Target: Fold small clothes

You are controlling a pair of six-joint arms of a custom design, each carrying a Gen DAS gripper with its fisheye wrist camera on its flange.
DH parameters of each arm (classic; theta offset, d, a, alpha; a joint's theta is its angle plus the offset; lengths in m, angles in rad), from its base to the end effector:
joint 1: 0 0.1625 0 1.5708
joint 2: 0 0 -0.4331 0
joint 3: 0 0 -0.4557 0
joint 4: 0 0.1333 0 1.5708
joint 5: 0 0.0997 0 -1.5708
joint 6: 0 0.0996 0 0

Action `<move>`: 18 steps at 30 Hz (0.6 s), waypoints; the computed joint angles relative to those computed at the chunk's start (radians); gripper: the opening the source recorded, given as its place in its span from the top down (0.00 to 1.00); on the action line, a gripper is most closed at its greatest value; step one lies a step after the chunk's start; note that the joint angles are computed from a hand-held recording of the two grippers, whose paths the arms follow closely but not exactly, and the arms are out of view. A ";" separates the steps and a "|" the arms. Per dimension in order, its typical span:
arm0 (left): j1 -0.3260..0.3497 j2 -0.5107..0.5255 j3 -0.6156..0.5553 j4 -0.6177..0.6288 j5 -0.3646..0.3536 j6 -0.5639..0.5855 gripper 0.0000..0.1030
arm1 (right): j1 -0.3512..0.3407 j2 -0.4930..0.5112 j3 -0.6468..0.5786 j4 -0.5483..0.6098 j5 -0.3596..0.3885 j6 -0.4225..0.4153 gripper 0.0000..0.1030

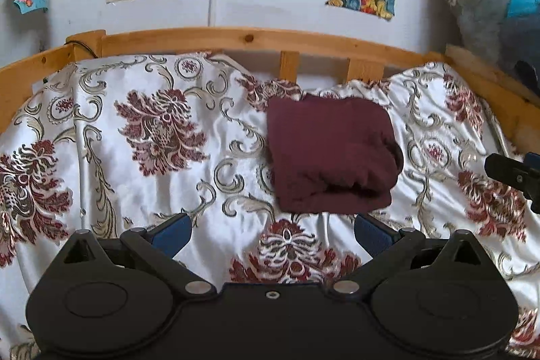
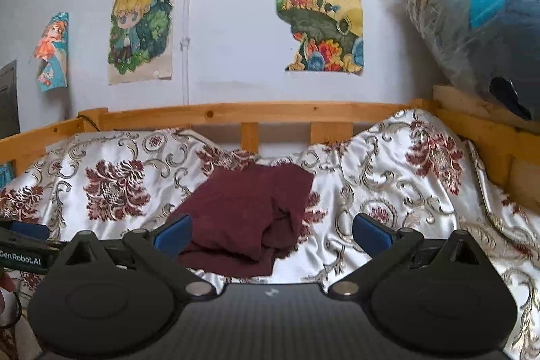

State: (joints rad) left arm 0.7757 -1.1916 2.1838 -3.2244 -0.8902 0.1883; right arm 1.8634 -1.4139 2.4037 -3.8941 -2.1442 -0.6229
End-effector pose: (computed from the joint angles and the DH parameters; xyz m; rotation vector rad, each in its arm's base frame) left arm -0.2453 -0.5150 0.1835 0.9048 2.3278 -1.0745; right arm 0.1978 -0.3817 0.2866 0.4639 -1.9835 1.4442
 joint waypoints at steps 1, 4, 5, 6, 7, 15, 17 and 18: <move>0.001 0.002 0.002 -0.002 -0.002 0.007 0.01 | -0.005 0.002 0.004 -0.003 0.000 0.008 0.00; 0.003 0.013 0.007 -0.013 0.001 0.036 0.01 | -0.023 0.004 0.015 0.011 -0.003 0.026 0.00; 0.004 0.016 0.006 -0.015 0.002 0.044 0.01 | -0.029 0.007 0.018 0.014 -0.008 0.028 0.00; 0.004 0.021 0.005 -0.017 0.005 0.051 0.01 | -0.034 0.008 0.019 0.015 -0.011 0.029 0.00; 0.004 0.025 0.004 -0.017 0.009 0.055 0.01 | -0.039 0.009 0.021 0.015 -0.013 0.032 0.00; 0.012 0.037 -0.008 0.018 0.019 0.036 0.01 | -0.069 0.000 0.031 0.057 -0.022 0.086 0.00; 0.012 0.038 -0.009 0.020 0.021 0.035 0.01 | -0.069 0.000 0.031 0.063 -0.025 0.091 0.00; 0.013 0.037 -0.009 0.020 0.019 0.035 0.01 | -0.070 -0.002 0.030 0.067 -0.025 0.091 0.00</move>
